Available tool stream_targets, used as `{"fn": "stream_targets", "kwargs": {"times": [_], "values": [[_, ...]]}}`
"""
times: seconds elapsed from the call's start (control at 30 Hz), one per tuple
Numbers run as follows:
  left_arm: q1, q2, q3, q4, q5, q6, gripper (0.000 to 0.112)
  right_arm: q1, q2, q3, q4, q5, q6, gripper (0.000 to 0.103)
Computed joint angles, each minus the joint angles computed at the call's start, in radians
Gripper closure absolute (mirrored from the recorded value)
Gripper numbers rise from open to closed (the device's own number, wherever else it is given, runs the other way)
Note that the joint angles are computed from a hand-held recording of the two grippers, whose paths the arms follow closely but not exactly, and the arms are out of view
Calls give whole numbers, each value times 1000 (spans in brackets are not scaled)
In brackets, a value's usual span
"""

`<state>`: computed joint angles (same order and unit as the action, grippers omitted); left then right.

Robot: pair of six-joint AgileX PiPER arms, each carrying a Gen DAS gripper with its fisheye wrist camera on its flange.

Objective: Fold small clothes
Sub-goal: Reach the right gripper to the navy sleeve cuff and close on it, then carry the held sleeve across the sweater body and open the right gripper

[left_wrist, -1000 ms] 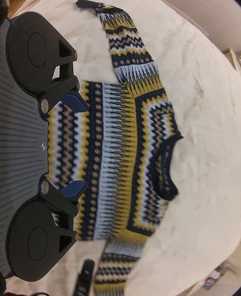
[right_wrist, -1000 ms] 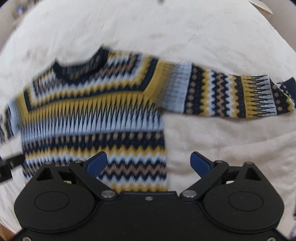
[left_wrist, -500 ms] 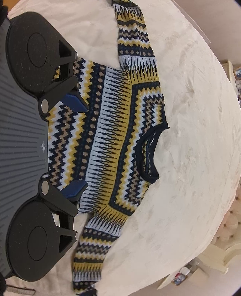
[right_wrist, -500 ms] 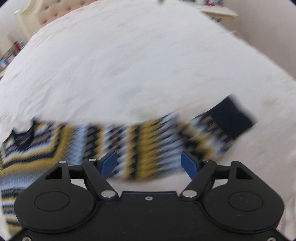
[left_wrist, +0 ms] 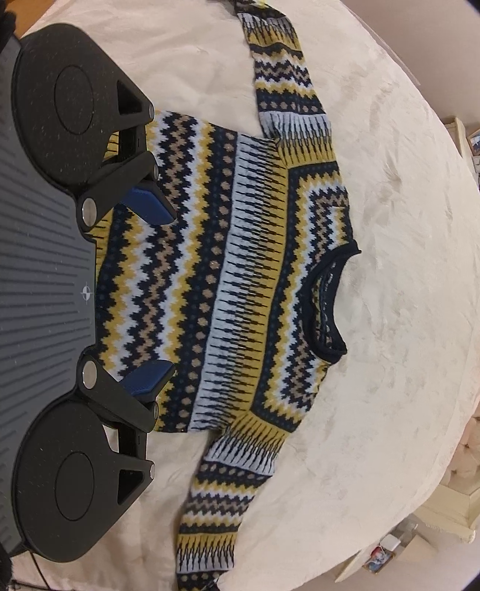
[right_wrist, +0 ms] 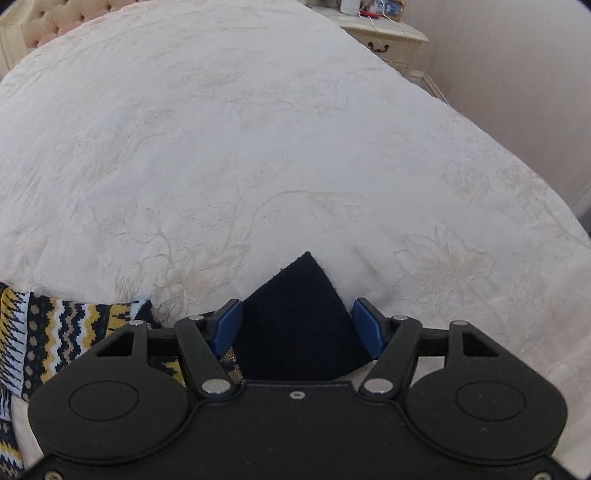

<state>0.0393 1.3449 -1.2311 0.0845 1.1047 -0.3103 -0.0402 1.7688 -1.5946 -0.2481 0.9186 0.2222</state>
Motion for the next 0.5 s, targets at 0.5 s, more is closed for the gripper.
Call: {"fn": "stream_targets", "kwargs": {"times": [0.5], "values": [[293,-14,65,-224,-18,419,32,186,-127,-186,87,202,84,88]]}}
